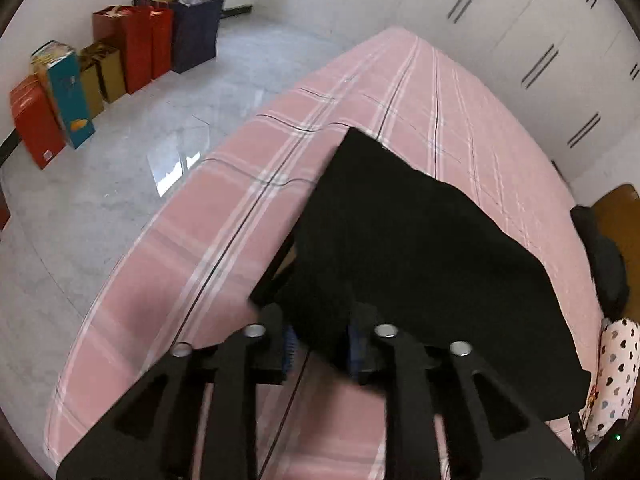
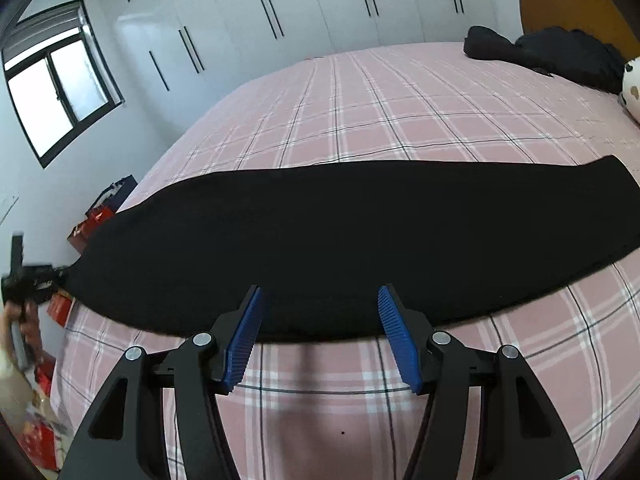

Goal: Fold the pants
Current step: 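Lower the folded pants onto the bed and open both grippers, then move the right gripper to the stacked leg hems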

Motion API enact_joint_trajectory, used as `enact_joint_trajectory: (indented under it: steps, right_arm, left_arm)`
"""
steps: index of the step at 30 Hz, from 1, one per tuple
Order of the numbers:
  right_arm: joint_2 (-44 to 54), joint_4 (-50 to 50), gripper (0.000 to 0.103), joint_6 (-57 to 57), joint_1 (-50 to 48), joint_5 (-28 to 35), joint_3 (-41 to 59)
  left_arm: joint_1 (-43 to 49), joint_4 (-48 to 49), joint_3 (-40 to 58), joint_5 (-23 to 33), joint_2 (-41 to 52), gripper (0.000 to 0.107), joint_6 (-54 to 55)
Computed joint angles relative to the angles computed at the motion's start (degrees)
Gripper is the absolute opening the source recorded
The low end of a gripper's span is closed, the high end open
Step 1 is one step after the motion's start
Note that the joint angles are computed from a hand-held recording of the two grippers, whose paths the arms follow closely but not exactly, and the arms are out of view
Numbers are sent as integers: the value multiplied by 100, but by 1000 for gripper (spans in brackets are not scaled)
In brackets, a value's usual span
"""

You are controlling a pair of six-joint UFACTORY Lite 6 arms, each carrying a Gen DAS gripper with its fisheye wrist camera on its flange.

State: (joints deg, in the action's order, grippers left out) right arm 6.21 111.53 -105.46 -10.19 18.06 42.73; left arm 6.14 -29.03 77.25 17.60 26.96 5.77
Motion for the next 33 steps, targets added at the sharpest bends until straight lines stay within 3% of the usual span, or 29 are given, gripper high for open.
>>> enact_joint_trajectory:
  steps: [1, 3, 7, 11, 13, 15, 17, 20, 26, 28, 30, 33]
  right_arm:
    - [34, -51, 58, 72, -14, 23, 21]
    - [139, -256, 58, 287, -22, 73, 102]
    - [96, -274, 58, 237, -5, 138, 89]
    - [313, -675, 58, 734, -34, 87, 286]
    - [312, -894, 58, 1069, -258, 158, 324]
    - [198, -1275, 58, 1498, -796, 315, 314]
    - [161, -1776, 59, 1845, -1469, 480, 405]
    - [523, -2855, 60, 2220, -2777, 474, 1060]
    - [3017, -6086, 60, 4655, -4286, 619, 4374]
    - [3984, -6323, 60, 5213, -4569, 878, 5574]
    - [4840, -6695, 60, 5810, -4723, 1536, 6773]
    - [5385, -6753, 60, 5933, -4635, 1694, 7511]
  left_arm:
    - [-68, 513, -303, -202, -271, 31, -490]
    - [-97, 1712, -812, -460, -745, 60, -1689]
    - [-247, 3630, -1061, -217, -1110, 54, -3631]
    - [-1391, 5767, -1046, 218, -1689, 56, -5800]
    - [-2378, 6820, -442, 898, -1452, 60, -6995]
    - [-3351, 7553, 194, 1688, -938, 71, -7859]
    - [-4014, 7589, 773, 2115, -431, 84, -8127]
    - [-4632, 7637, 1500, 2324, 278, 88, -8512]
    - [-5491, 7660, 2995, 3061, 1788, 90, -8694]
    - [-5695, 7773, 3344, 3322, 2135, 90, -8652]
    - [-5909, 7889, 4076, 3880, 2701, 91, -8306]
    - [-6086, 8100, 4589, 4227, 3157, 91, -8042]
